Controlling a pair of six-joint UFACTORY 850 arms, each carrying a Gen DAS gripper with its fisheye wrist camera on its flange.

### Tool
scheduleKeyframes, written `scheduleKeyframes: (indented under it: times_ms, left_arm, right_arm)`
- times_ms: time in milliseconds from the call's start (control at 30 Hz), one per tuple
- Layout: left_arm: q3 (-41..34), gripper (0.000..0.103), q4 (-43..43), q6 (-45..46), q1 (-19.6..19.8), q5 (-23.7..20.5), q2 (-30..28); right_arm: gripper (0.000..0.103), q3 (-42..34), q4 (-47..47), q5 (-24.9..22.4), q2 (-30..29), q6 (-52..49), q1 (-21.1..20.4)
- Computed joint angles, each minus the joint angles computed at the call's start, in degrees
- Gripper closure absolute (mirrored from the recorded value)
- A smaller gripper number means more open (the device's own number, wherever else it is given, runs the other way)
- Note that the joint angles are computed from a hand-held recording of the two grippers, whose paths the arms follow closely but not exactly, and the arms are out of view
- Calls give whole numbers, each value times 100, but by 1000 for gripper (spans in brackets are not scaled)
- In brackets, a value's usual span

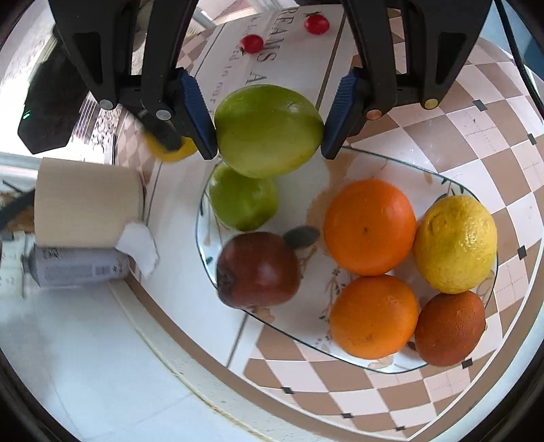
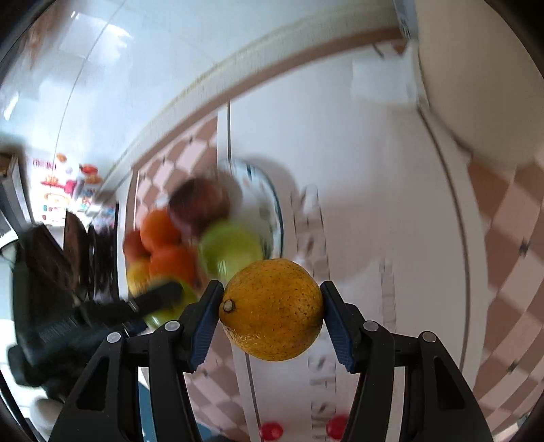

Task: Organize fruits
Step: 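Carry the green apple and yellow citrus onto the plate and release both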

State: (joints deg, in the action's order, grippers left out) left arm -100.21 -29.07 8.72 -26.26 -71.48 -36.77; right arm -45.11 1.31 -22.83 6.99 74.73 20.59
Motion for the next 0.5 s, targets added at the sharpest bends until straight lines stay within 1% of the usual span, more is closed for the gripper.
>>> scheduleKeyframes:
  times_ms: [100,300,367,500]
  left_arm:
    - [22,42,74,-148,-4,61,-68]
    - [123,42,137,-322,11,141,-135]
    - [174,42,84,-356,19,230,-135]
    - [75,42,105,-501,47,123,-205]
  right_arm:
    - [42,-222,99,34,-232,-412,-264]
    - [42,-847,542,-102,-888,-1514,-649]
    - [42,-1036,700,-151,-1105,-1837,-702]
    - [42,-1293,998,-270,-1435,-2365,-781]
